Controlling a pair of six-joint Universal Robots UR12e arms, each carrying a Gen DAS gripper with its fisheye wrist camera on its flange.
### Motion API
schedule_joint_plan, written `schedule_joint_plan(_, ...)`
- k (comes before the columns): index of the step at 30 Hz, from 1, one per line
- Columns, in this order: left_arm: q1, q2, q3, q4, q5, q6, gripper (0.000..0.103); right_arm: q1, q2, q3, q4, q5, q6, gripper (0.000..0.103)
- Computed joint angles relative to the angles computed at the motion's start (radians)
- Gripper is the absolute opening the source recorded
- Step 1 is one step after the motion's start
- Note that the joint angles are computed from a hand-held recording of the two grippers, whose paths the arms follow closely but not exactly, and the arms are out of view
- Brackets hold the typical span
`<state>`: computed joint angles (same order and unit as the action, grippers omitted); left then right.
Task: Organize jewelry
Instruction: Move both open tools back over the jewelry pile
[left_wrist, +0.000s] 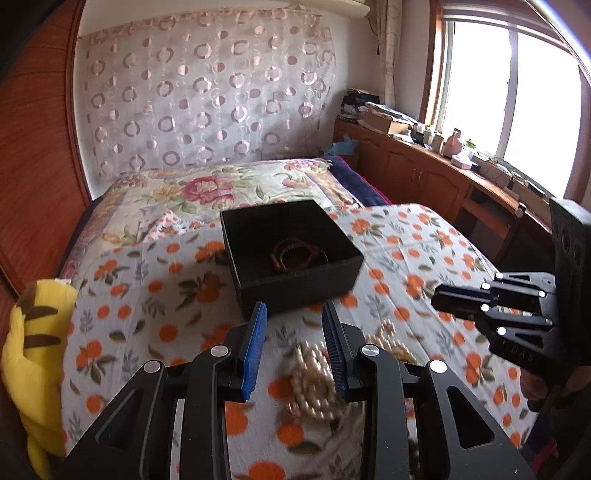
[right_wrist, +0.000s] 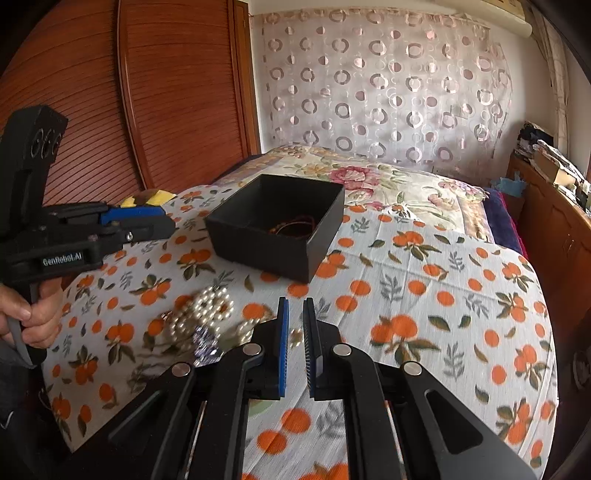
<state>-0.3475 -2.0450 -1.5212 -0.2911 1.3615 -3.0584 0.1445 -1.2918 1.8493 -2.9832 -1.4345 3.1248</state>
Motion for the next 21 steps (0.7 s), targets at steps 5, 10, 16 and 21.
schedule_joint_plan(5,-0.006,0.022,-0.046,-0.003,-0.006,0.013,0.035,0.011,-0.028,0.041,0.004,-0.002,0.001,0.011)
schedule_joint_plan(10,-0.004,0.051,-0.101,-0.002,-0.008,0.019,0.035,0.019,-0.051,0.082,0.007,0.017,0.015,0.016)
schedule_joint_plan(16,0.005,0.084,-0.158,0.015,0.004,0.025,0.048,0.037,-0.058,0.101,0.053,0.049,-0.011,0.016)
schedule_joint_plan(21,0.007,0.094,-0.179,0.018,0.007,0.031,0.048,0.046,-0.055,0.097,0.092,0.072,-0.027,0.016)
